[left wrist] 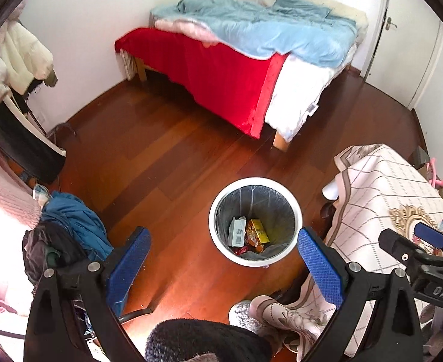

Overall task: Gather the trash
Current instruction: 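Move both tools back toward the table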

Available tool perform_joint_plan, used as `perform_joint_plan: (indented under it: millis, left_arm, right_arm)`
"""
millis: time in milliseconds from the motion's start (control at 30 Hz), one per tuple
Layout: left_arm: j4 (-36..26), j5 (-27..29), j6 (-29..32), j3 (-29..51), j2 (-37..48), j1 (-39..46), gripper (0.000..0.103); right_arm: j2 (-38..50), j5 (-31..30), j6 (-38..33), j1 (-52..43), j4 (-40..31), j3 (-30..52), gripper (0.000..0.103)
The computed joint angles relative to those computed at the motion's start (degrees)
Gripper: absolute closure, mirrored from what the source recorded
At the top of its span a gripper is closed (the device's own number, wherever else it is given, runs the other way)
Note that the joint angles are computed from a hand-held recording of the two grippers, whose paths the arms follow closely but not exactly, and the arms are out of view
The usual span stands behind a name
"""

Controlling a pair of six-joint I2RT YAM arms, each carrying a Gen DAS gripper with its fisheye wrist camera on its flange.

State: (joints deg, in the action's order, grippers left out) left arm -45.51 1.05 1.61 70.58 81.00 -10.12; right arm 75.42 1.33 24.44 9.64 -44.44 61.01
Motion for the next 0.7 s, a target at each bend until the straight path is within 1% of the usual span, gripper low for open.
perform_joint_plan:
  millis: [133, 200, 267, 333, 400, 433, 467, 500, 533, 567, 600, 633, 700]
  left_arm:
    - [-2.3, -4.1, -2.8, -0.5, -4.8, -4.4, 0.003]
    - [-2.9, -6.9, -5.7, -1.0, -6.4, -8.3, 0.003]
    - [-2.9, -7.9, -8.3, -1.3, -6.5, -13.1, 0.003]
    - [-2.4, -9.5, -11.1, -1.3, -5.3, -18.4, 0.003]
    - [-1.3, -11.6, -14.2, -0.8, -2.2, -25.4, 0.003]
    - [-1.0, -12.3, -15.9, 0.1, 0.3, -28.9, 0.003]
    - [-0.4, -12.3, -17.7, 1.6, 3.5, -32.4, 0.003]
    - [0.0, -12.2, -19.1, 3.0, 6.4, -35.3, 0.003]
    - [0.3, -12.2, -20.5, 5.0, 9.6, -38.4, 0.003]
    - [1.0, -12.0, -21.7, 7.5, 13.8, -41.8, 0.003]
    - [1.1, -12.0, -22.5, 9.8, 16.8, -44.2, 0.003]
    - [0.5, -11.7, -23.4, 13.6, 20.9, -47.0, 0.003]
    - [-0.7, -10.1, -24.2, 23.1, 30.5, -51.7, 0.003]
  right_arm:
    - [-8.4, -3.7, 1.2, -1.8, -2.5, -1.7, 0.000]
    - [-14.3, -6.9, 1.5, -5.0, -4.7, -3.5, 0.000]
    - [-18.8, -11.0, -0.5, -10.8, -7.5, -5.0, 0.000]
    - [-22.6, -18.8, -8.6, -24.1, -12.5, -6.3, 0.000]
    - [-23.5, -24.8, -18.9, -38.5, -17.3, -7.0, 0.000]
    - [-23.1, -27.1, -24.2, -45.7, -19.3, -7.2, 0.000]
    - [-21.9, -27.3, -28.9, -52.9, -20.9, -7.1, 0.000]
    - [-19.7, -26.2, -33.0, -60.1, -21.7, -6.7, 0.000]
    - [-16.5, -26.0, -38.4, -67.3, -22.4, -5.8, 0.000]
    - [-12.4, -25.4, -42.7, -74.5, -21.3, -4.7, 0.000]
    - [-8.3, -27.4, -49.0, -81.4, -21.5, -3.4, 0.000]
    - [-3.7, -26.4, -52.0, -86.2, -20.4, -1.5, 0.000]
    - [5.3, -25.4, -55.2, -93.5, -16.7, 2.9, 0.000]
